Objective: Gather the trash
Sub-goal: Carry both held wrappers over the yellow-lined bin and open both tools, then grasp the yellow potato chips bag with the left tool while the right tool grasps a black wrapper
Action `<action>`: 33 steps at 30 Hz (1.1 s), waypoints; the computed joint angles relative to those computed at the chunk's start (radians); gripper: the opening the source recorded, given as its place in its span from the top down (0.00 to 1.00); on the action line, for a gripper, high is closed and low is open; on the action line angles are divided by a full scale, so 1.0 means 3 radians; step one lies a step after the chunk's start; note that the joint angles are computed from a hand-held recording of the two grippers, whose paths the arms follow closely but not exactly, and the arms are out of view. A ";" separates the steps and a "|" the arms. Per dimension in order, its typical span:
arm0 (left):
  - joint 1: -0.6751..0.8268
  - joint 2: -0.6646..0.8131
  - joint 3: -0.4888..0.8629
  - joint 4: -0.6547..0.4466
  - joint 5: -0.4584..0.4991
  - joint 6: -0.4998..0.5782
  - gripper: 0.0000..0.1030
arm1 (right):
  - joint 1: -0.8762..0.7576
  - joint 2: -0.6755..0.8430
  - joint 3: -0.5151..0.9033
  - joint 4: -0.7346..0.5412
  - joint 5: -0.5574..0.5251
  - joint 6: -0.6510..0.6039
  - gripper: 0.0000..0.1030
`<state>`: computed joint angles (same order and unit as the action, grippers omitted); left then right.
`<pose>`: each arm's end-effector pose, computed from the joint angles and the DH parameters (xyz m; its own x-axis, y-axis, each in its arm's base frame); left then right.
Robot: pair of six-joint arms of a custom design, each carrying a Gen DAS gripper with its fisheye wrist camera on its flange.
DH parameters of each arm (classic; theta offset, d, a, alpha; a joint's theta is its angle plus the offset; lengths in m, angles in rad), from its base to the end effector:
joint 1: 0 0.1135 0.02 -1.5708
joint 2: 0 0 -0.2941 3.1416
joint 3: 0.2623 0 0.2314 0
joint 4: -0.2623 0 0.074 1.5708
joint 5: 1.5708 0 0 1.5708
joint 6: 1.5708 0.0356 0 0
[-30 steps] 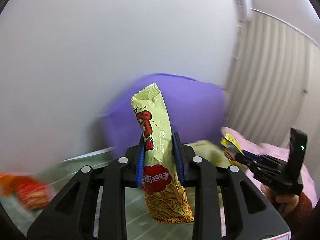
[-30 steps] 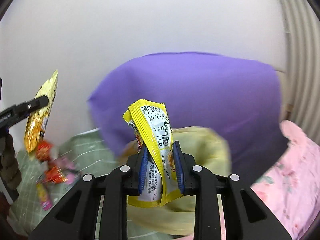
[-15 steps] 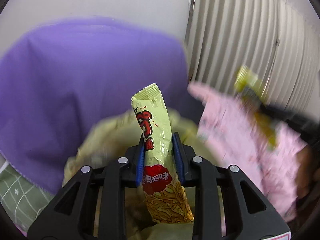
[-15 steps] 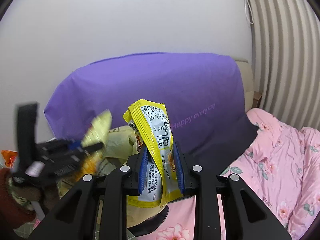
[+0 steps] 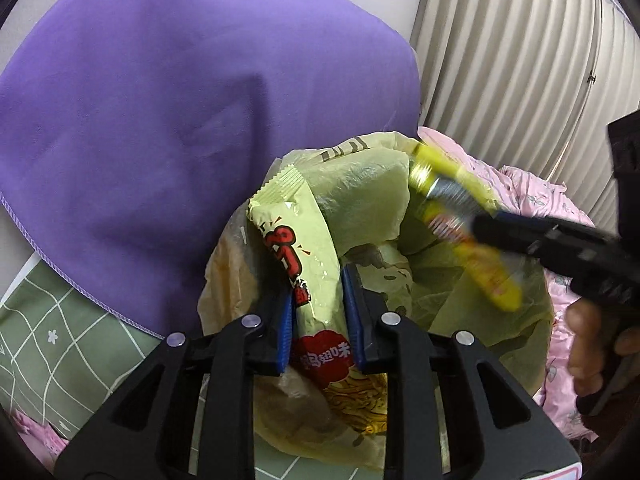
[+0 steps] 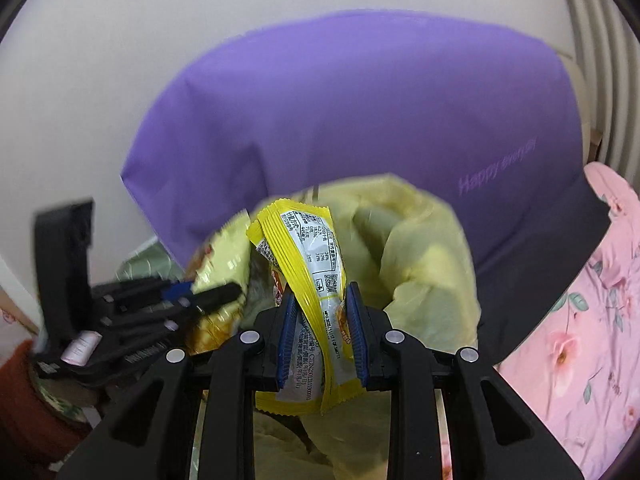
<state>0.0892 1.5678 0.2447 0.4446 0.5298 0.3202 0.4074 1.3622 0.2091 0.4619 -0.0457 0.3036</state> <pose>0.1997 -0.0002 0.1250 -0.6508 0.2145 -0.7283 0.4733 0.8646 -0.1683 0.1729 0.0764 0.1515 -0.6865 0.0290 -0.7265 -0.2336 0.9375 0.2581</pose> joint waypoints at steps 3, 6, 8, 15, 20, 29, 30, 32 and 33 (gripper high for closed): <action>0.0066 0.0006 0.0057 -0.0117 0.0077 0.0104 0.79 | 0.0089 0.0184 -0.0005 0.0020 0.0267 -0.0020 0.76; 0.0061 -0.0052 0.0178 -0.0349 0.0124 0.0154 0.79 | 0.0086 0.0202 -0.0050 0.0048 0.0434 -0.0073 0.76; 0.0047 -0.0009 0.0241 -0.0427 0.0181 0.0184 0.79 | 0.0038 0.0165 -0.0099 0.0066 0.0469 -0.0120 0.76; 0.0270 0.0272 0.0504 -0.0695 0.0564 0.0320 0.75 | 0.0081 -0.0070 -0.0180 -0.0051 0.0493 -0.0066 0.74; 0.0491 0.0228 0.0707 -0.1191 0.0929 0.0409 0.60 | 0.0278 -0.0249 -0.0215 -0.0142 0.0658 -0.0011 0.62; 0.1622 -0.0377 0.0728 -0.2071 0.1322 0.1112 0.49 | 0.0578 -0.0543 -0.0149 -0.0448 0.0977 0.0137 0.49; 0.1784 -0.0413 0.0702 -0.2117 0.1329 0.1222 0.49 | 0.0615 -0.0575 -0.0132 -0.0485 0.1008 0.0154 0.49; 0.2060 -0.0432 0.0631 -0.2147 0.1325 0.1430 0.49 | 0.0708 -0.0599 -0.0092 -0.0526 0.1060 0.0198 0.49; 0.2240 -0.0403 0.0592 -0.2143 0.1312 0.1576 0.49 | 0.0782 -0.0588 -0.0060 -0.0529 0.1088 0.0225 0.49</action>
